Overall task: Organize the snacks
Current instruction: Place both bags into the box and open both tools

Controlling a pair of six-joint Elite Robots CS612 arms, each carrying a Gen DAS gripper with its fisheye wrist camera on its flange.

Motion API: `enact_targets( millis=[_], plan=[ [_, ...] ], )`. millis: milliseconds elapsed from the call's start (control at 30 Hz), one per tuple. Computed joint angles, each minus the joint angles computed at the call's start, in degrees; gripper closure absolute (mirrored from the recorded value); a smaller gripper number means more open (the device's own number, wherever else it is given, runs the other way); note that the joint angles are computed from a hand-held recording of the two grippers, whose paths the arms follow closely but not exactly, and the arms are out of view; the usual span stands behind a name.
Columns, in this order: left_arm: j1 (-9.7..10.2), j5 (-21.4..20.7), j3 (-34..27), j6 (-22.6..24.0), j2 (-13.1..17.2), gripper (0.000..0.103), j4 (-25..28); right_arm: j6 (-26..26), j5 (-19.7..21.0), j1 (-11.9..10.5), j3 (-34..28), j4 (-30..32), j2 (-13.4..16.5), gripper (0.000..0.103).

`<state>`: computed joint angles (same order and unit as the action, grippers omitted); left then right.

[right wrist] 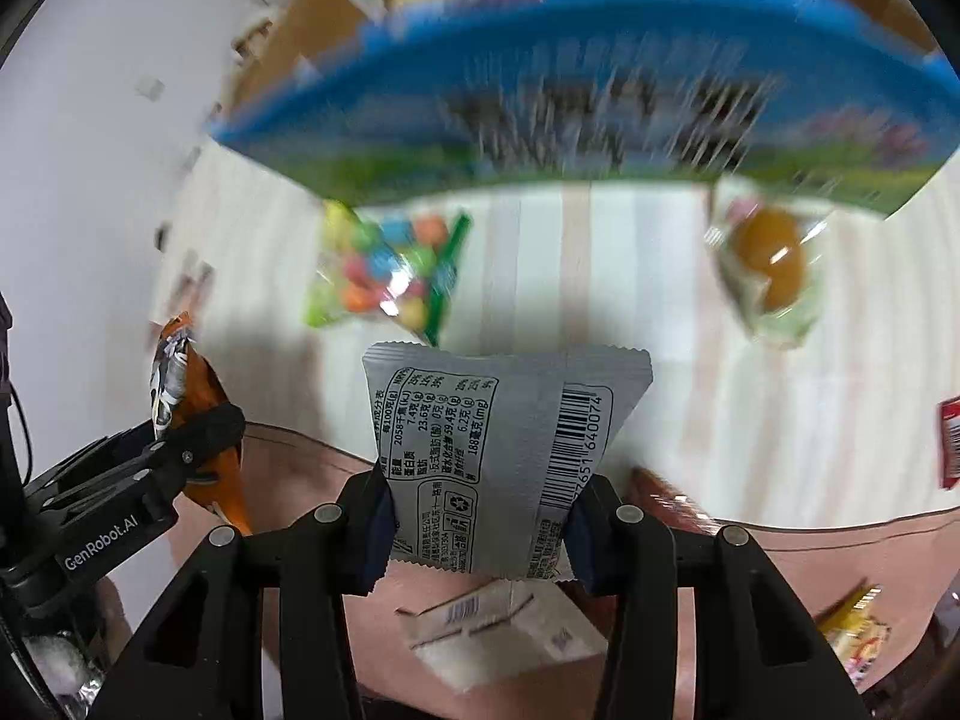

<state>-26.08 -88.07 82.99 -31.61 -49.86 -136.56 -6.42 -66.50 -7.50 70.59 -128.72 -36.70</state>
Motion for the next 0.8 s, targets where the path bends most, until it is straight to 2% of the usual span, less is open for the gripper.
enact_targets(
  millis=[67, 200, 333, 500, 567, 733, 800],
  plan=[
    [-0.55, 0.2, -0.6, 0.8, -1.1, 0.052, -1.8, -0.2, 1.6, -1.1, 0.7, -1.3, -1.6, 0.054],
    [-1.39, -0.2, -4.2, 2.3, -0.7, 0.052, -4.1, -0.2, 3.7, -3.0, 0.6, -4.2, -3.9, 0.054],
    [-1.88, -0.3, -11.0, 4.8, 1.7, 0.052, -3.0, -0.2, 3.7, -4.6, -4.1, -3.7, -3.2, 0.054],
    [-2.01, -0.8, -22.1, 7.2, 7.5, 0.052, 2.4, 2.2, -0.2, -4.9, -13.5, -2.3, 1.3, 0.054],
    [-1.86, -1.3, -27.5, 7.8, 10.3, 0.052, 6.2, 2.5, -1.5, -5.1, -18.8, 1.2, 3.8, 0.054],
    [-1.27, -3.8, -44.1, 9.6, 19.7, 0.052, 20.4, 2.2, -5.2, -5.3, -34.7, 13.7, 12.2, 0.054],
    [-0.98, -4.8, -52.2, 9.9, 24.3, 0.052, 27.4, 2.3, -6.3, -5.4, -40.4, 18.4, 15.4, 0.054]
  ],
)
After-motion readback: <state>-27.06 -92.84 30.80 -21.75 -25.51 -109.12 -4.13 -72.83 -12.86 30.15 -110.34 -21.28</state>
